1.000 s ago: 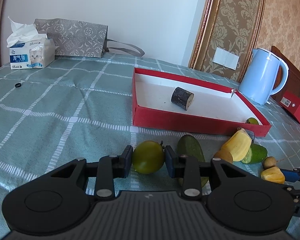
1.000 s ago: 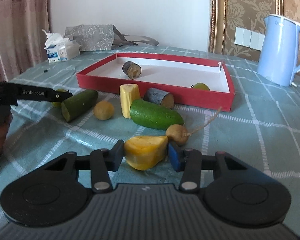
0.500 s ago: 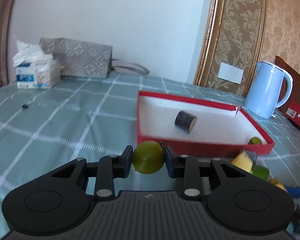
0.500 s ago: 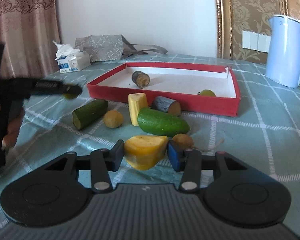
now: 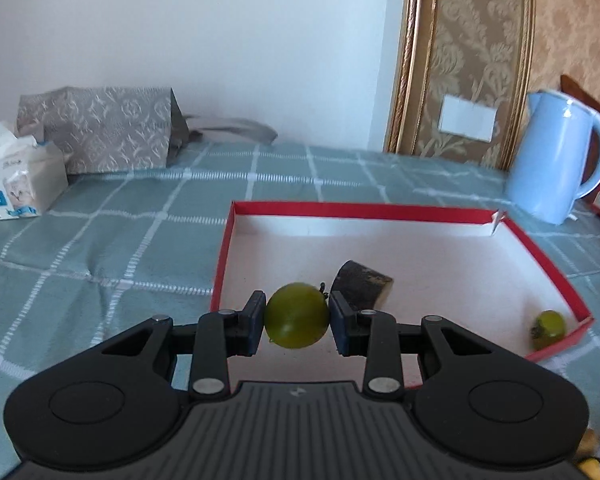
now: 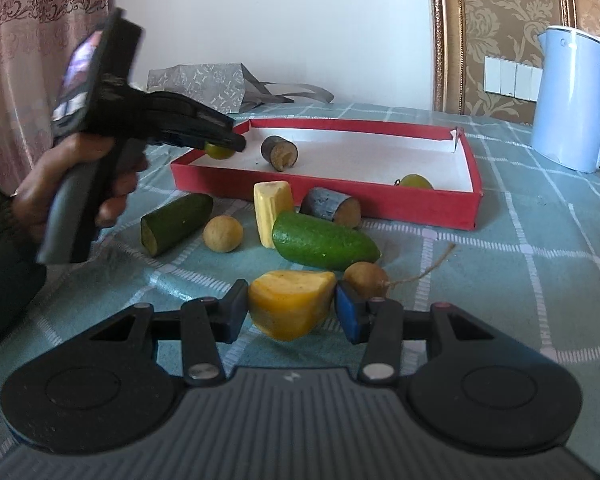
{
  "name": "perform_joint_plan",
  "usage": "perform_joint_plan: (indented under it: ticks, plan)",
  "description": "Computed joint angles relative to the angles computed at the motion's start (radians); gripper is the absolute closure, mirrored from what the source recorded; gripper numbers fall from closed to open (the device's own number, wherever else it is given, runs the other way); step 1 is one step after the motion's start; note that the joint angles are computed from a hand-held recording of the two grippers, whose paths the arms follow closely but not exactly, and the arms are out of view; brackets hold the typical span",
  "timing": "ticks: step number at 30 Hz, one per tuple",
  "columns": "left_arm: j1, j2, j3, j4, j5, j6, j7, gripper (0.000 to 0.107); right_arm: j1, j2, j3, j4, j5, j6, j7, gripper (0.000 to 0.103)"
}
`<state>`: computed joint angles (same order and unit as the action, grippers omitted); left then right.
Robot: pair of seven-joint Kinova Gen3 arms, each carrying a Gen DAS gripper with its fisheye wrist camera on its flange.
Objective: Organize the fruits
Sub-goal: 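Place the green tomato in the red box with the left gripper while the right grasps the yellow chunk, then carry the yellow chunk into the red box and release it with the right gripper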
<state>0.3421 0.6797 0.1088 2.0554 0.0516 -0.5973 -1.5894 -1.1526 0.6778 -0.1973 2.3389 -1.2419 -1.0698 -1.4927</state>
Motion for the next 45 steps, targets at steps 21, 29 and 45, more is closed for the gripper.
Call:
perform_joint_plan:
  ticks: [21,29,45]
  plan:
    - [0.04,-0.005,-0.02,0.276,0.205,-0.415,0.031,0.022,-0.041,0.007,-0.016,-0.011,-0.043,-0.071,0.039,0.059]
    - [-0.04,-0.021,-0.014,0.264,0.105,-0.304,0.128,0.022,-0.021,-0.051,0.004,-0.045,-0.085,-0.143,0.202,0.059]
    - [0.025,-0.015,-0.046,0.249,0.166,-0.286,0.05,0.022,0.512,-0.053,0.064,-0.417,-0.197,0.392,0.769,0.059]
